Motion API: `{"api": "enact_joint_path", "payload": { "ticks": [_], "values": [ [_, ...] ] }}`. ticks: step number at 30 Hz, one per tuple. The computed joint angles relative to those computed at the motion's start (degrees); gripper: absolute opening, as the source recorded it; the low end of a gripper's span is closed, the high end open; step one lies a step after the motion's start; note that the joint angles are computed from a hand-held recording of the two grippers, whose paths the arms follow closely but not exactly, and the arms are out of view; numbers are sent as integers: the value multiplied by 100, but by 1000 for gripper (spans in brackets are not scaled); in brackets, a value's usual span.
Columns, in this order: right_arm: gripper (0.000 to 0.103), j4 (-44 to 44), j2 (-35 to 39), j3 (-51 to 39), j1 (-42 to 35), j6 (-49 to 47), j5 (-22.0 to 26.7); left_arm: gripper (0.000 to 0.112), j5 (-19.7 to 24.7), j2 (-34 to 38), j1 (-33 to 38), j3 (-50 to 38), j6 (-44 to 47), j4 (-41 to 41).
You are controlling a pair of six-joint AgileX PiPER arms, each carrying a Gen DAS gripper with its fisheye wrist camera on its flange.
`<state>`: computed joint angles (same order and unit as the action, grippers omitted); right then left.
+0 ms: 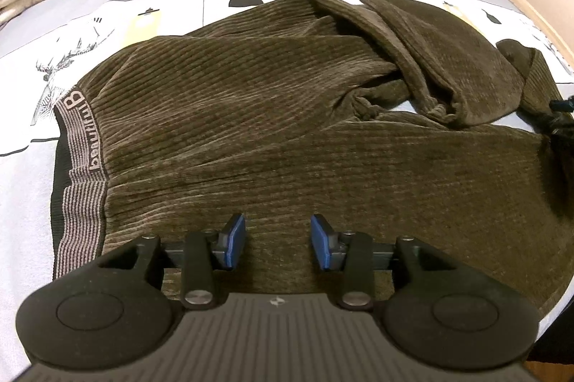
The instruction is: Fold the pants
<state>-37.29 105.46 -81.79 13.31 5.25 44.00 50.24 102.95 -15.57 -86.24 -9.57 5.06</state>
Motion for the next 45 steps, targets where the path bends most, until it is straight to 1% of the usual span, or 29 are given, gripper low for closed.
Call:
{"api": "enact_joint_path", "payload": {
  "ticks": [1, 2, 3, 6, 7, 10, 11, 13, 16, 18, 20, 22, 23, 24, 25, 26, 27, 28, 30, 31, 32, 34, 35, 37, 38, 40, 42, 44, 45],
  "values": [
    [18, 124, -107, 33, -123, 46, -116, 45, 3, 12, 11, -21, 12, -23],
    [7, 478, -233, 28, -299, -29, -220, 45, 3, 23, 12, -42, 17, -41],
    [7, 843, -370, -7, -487, -107, -299, 45, -2, 28, 0, -59, 11, -53],
    [7, 1140, -926, 248, -1081, 353, -822, 45, -14, 34, -87, -92, -26, -56],
    [7, 1392, -1135, 345, -1383, 421, -1006, 45, -17, 40, -120, -101, -33, -53],
    [6, 2088, -1568, 556, -2358, 527, -1299, 45, -31, 33, -249, -71, -57, -13],
    [6, 2350, -1637, 568, -2734, 530, -1286, 45, -35, 29, -287, -49, -55, 4],
    [6, 2428, -1650, 593, -3328, 823, -1220, 45, -37, 24, -351, -4, -70, 54],
    [5, 2543, -1539, 488, -4176, 1266, -940, 45, -36, 21, -391, 51, -131, 105],
    [5, 2508, -1317, 355, -4625, 1480, -737, 45, -17, 48, -389, 52, -134, 115],
    [5, 2346, -1087, 378, -4856, 1730, -665, 45, 15, 88, -382, 48, -111, 91],
    [5, 1921, -976, 439, -4931, 2175, -470, 45, 59, 130, -358, 49, -54, 17],
    [5, 1920, -922, 414, -4981, 2276, -326, 45, 65, 143, -337, 65, -8, -26],
    [5, 2143, -891, 411, -5084, 2149, -190, 45, 83, 153, -318, 79, 58, -82],
    [6, 2300, -782, 329, -5078, 2019, 15, 45, 97, 154, -291, 98, 125, -134],
    [6, 2228, -691, 237, -4964, 2035, 207, 45, 116, 167, -263, 101, 166, -176],
    [8, 1926, -696, 211, -4811, 2247, 313, 45, 131, 176, -217, 107, 200, -228],
    [11, 1533, -733, 228, -4640, 2593, 262, 45, 153, 184, -161, 104, 219, -299],
    [12, 798, -897, 311, -4298, 3345, 184, 45, 268, 251, -16, 33, 267, -496],
    [14, 512, -1017, 379, -4162, 3626, 156, 45, 414, 321, 42, -35, 282, -576],
    [23, 308, -1143, 435, -4071, 3825, 104, 45, 569, 390, 109, -77, 316, -636],
    [36, 45, -1335, 472, -3887, 4223, 6, 45, 621, 358, 198, -55, 518, -777],
    [37, 97, -1437, 465, -3824, 4272, -73, 45, 679, 336, 276, -92, 614, -869],
    [37, 260, -1744, 556, -3618, 4347, -363, 45, 553, 134, 414, -28, 331, -699],
    [37, 401, -1897, 564, -3509, 4280, -508, 45, 498, 28, 509, -42, 253, -575],
    [39, 845, -2193, 450, -3266, 3920, -649, 47, 472, -144, 871, -145, 476, -767],
    [41, 1806, -2421, 215, -3187, 3163, -760, 54, 603, -203, 1353, -395, 703, -931],
    [46, 2798, -2723, 115, -3027, 2312, -749, 60, 909, -58, 1815, -744, 874, -1049],
    [48, 3362, -2878, 151, -2968, 1786, -759, 66, 1081, 41, 2011, -888, 961, -1107]
  ]
}}
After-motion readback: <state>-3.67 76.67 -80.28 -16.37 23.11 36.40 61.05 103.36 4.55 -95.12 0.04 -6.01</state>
